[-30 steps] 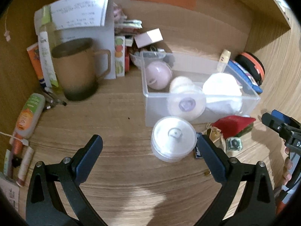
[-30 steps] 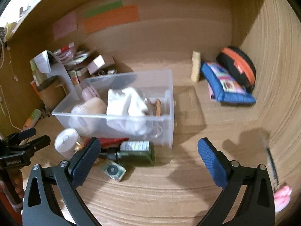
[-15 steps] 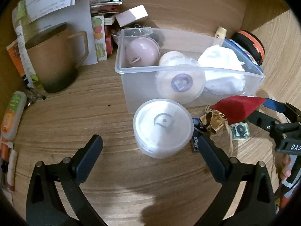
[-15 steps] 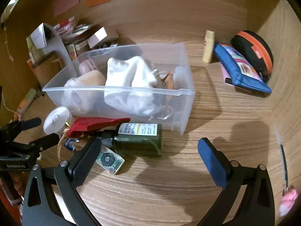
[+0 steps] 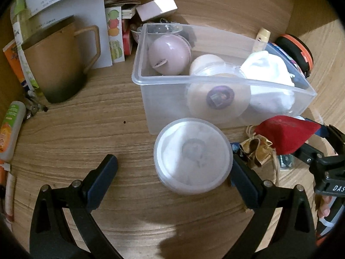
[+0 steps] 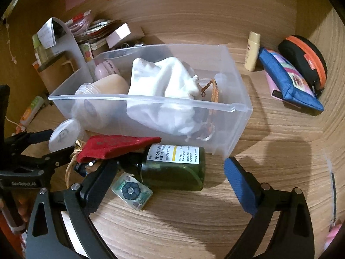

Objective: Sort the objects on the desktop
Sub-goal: 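Lift the white tub with the left gripper while the right grasps the green glass bottle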

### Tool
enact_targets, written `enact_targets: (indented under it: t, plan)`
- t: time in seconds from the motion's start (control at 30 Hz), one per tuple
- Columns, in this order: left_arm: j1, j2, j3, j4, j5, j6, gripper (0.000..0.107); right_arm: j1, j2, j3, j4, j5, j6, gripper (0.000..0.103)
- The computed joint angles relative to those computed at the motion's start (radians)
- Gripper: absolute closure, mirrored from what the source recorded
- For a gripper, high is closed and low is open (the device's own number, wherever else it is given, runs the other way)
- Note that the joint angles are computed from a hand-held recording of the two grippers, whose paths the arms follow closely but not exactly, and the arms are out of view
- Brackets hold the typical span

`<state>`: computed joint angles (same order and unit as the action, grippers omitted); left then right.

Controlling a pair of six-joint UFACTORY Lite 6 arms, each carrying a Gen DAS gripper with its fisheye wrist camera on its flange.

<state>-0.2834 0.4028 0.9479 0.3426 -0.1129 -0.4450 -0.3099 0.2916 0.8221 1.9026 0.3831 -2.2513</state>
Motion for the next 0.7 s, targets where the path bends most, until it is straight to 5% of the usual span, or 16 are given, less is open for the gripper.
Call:
enact_targets:
  t: [0.23,0.7]
  plan:
    - [0.003,0.030,0.039,0.244,-0.003,-0.226,0.005,0.004,0.020,0.021,-0.090,-0.002,0.094,0.025]
    - [0.002,0.042,0.058,0.250,-0.018,-0.231,0.024,-0.047,-0.006,-0.004,-0.087,0.070,0.107,0.025]
